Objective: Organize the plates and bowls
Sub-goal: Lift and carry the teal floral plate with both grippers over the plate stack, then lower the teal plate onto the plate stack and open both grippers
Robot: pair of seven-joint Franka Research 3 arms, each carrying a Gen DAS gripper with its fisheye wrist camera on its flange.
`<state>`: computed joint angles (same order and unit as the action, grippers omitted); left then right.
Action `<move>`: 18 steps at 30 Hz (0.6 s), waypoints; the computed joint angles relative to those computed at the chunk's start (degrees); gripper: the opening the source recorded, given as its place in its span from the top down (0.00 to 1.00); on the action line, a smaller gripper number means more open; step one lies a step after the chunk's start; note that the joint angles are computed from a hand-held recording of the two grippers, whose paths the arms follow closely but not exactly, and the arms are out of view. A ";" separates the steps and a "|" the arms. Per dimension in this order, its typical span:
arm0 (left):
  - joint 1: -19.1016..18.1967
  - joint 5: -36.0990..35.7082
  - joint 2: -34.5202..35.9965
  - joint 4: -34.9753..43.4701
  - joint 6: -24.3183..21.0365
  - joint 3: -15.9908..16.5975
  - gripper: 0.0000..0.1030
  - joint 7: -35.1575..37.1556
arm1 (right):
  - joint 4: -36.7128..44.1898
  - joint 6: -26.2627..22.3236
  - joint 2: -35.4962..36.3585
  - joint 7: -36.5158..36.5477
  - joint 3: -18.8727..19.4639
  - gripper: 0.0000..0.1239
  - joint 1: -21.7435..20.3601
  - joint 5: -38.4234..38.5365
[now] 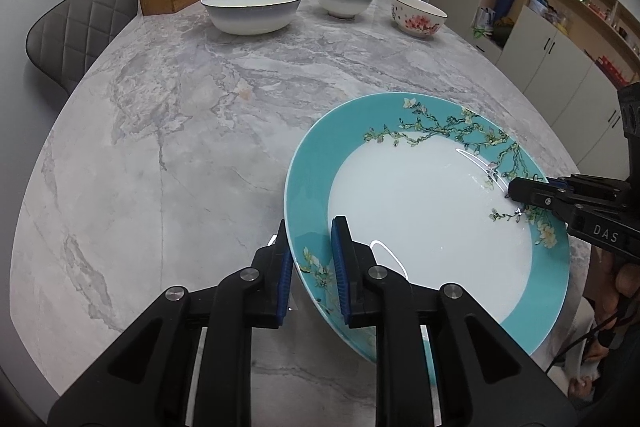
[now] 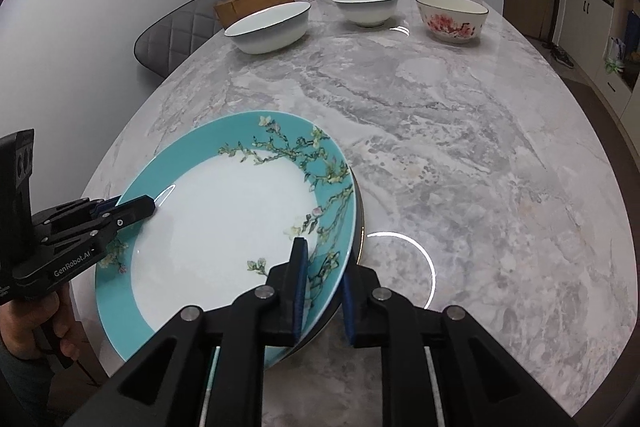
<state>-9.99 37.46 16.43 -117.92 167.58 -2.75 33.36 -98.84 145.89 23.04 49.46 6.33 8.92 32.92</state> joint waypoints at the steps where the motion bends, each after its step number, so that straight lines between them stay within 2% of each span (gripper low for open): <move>1: -0.20 0.37 -0.02 -0.05 0.04 0.20 0.83 -0.28 | -0.39 0.79 -0.15 -0.04 -0.13 0.85 0.29 -0.40; 9: -1.74 5.69 0.07 0.62 -1.95 1.34 0.82 -4.03 | -6.09 11.03 -2.32 3.68 -3.05 0.77 5.25 -11.42; 15: -1.01 5.94 0.06 0.44 -1.29 0.75 0.81 -4.62 | -6.82 12.89 -2.37 5.01 -2.46 0.76 4.92 -14.13; 18: -0.90 5.83 -0.12 0.15 -1.03 0.66 0.81 -4.94 | -6.80 12.96 -2.39 4.51 -1.64 0.71 4.11 -13.45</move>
<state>-10.89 43.29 16.31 -117.77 166.55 -2.09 28.42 -105.64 158.86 20.64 53.97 4.69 13.02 19.47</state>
